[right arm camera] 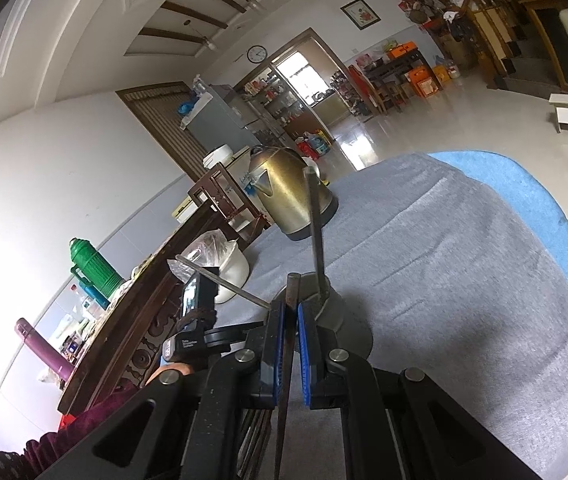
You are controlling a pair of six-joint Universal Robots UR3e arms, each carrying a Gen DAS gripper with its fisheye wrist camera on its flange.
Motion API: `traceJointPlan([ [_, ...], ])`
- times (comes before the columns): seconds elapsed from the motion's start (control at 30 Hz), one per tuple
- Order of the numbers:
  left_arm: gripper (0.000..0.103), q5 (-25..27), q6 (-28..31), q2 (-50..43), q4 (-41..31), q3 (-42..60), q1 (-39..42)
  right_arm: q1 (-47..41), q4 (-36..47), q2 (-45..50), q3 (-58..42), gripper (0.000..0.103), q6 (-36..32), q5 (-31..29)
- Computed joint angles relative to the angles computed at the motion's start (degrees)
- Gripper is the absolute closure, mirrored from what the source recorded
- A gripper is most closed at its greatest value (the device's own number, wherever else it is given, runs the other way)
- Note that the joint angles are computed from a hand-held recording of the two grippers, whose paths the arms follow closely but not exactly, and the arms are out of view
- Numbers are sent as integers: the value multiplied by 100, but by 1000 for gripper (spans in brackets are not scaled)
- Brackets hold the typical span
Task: Organize utensils
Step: 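Lift both held chopsticks and carry them above the grey cup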
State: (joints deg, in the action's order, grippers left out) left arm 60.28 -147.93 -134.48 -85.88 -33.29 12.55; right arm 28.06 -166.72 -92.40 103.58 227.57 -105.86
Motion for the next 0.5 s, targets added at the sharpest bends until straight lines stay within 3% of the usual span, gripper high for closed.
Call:
traceJointPlan([
  [0.33, 98, -1383, 112, 2019, 777, -2313, 962, 593, 371, 441, -941, 96, -298, -761],
  [0.5, 98, -2208, 549, 2982, 507, -2838, 1538, 793, 556, 624, -1397, 96, -434, -1049],
])
